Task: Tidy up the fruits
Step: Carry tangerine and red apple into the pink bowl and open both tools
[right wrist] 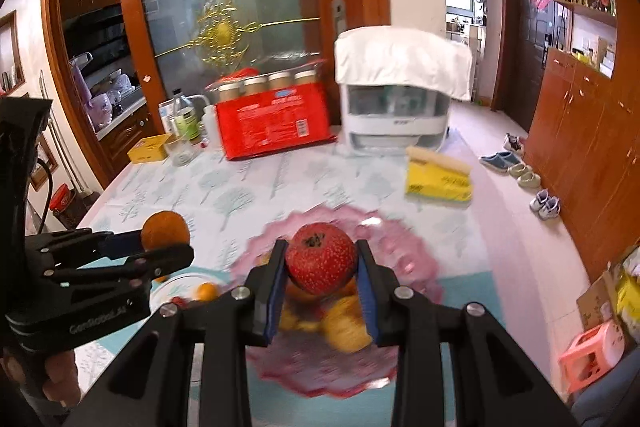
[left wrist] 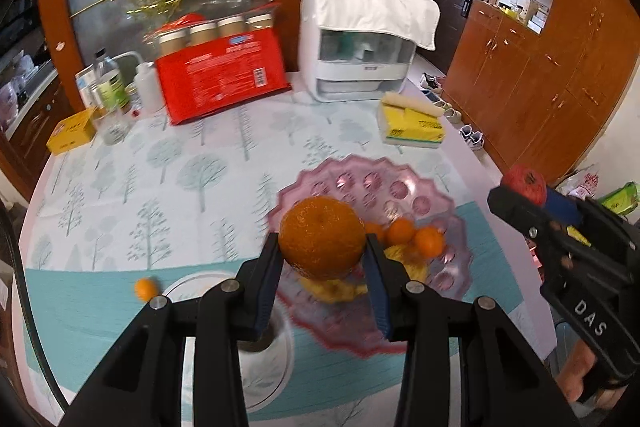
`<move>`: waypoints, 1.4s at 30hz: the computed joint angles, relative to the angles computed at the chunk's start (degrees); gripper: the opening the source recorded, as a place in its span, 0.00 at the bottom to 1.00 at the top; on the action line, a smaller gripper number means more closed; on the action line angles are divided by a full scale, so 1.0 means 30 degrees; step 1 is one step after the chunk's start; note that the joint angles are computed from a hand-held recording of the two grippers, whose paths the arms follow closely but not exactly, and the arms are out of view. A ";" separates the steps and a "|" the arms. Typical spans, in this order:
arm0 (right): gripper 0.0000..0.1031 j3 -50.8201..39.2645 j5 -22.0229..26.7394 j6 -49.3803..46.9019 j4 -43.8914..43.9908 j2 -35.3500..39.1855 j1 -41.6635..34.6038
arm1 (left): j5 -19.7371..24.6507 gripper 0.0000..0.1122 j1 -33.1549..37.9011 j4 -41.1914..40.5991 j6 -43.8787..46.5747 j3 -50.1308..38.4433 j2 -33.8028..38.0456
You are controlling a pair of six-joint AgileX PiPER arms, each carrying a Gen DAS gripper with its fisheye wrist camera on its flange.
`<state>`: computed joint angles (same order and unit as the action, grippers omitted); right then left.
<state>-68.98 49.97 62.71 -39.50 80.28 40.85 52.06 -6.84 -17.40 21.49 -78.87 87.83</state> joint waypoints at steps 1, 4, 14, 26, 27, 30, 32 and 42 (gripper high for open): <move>0.32 -0.0019 -0.0350 -0.0986 0.0443 -0.0053 -0.0785 | -0.0129 0.34 -0.0470 0.0402 -0.0582 -0.0332 0.0316; 0.32 -0.0211 -0.1446 -0.3869 0.2151 0.0187 -0.2954 | -0.0356 0.34 -0.1892 0.1836 -0.2498 -0.1648 0.1621; 0.32 -0.0476 -0.4410 -0.9356 0.7252 0.3024 -0.7349 | 0.0699 0.34 -0.3800 0.3877 -0.4652 -0.6385 0.6722; 0.32 -0.0895 -0.5233 -1.3119 1.1634 0.7046 -0.9081 | 0.1457 0.34 -0.4300 0.4459 -0.4616 -0.9579 1.1353; 0.32 -0.0990 -0.5231 -1.3298 1.1858 0.7308 -0.9127 | 0.1727 0.34 -0.4249 0.4369 -0.4504 -1.0000 1.1837; 0.32 -0.1319 -0.5146 -1.3543 1.2080 0.8041 -0.9083 | 0.2063 0.35 -0.4323 0.4625 -0.4493 -1.0672 1.2689; 0.32 -0.1440 -0.5126 -1.3607 1.2168 0.8325 -0.9057 | 0.2275 0.35 -0.4391 0.4815 -0.4443 -1.1070 1.3157; 0.32 -0.1997 -0.4507 -1.3107 1.1797 0.9295 -0.8961 | 0.3138 0.35 -0.4852 0.5479 -0.4053 -1.2047 1.4438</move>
<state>-74.98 36.44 23.38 -4.10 108.17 13.97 61.48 -21.40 -0.96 9.33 -115.01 131.14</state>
